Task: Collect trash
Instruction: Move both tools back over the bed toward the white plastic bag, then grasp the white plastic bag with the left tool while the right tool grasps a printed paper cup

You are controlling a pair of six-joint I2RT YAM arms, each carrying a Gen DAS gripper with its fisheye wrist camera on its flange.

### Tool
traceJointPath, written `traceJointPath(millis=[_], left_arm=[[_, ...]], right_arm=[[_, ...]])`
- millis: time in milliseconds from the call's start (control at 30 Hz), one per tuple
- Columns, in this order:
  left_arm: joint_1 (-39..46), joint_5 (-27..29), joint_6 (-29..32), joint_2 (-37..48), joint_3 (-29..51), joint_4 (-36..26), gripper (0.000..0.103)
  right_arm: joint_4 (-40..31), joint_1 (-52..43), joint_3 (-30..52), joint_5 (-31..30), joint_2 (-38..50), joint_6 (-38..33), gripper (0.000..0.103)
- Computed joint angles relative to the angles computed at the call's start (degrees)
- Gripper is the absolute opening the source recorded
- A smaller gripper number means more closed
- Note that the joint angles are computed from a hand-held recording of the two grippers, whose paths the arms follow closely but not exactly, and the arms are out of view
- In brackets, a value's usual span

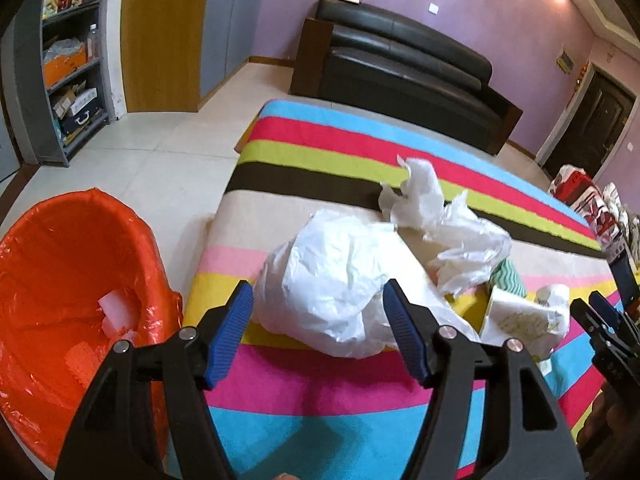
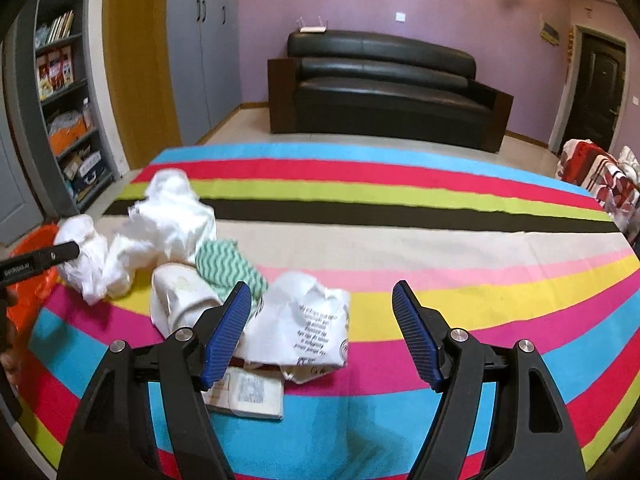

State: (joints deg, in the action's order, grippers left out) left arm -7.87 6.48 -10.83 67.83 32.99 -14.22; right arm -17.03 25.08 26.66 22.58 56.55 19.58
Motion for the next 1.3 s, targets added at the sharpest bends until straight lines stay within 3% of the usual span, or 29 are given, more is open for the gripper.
traceJointPath(millis=[233,400,500,733,1300], left_arm=[[-1.04,-0.60,1.06,1.57,0.11,-1.14,0.050],[-2.28,-0.92,1.20,1.04,-0.23,-1.46,0.032],[-2.77,-0.36,1.58,-0.13,-0.61,-2.03,0.029],[-4.56,0.08,1.48,-3.38,-0.82,-3.59,0.027],[-2.63,2.32,2.50,-9.60,-0.49,-7.11,0.027]], right_arm=[[0.95,-0.12,-0.18,-1.93,3.33,0.89,0.070],[1.62,-0.14,-0.28,-2.19,5.72,1.72,0.073],[2.30,0.35,-0.05,-1.93,7.21,2.20,0.073],[2.90,1.70,0.69,-1.85,9.91,3.93,0.074],[1.34,4.01,1.61,0.89,5.92,3.08,0.051]])
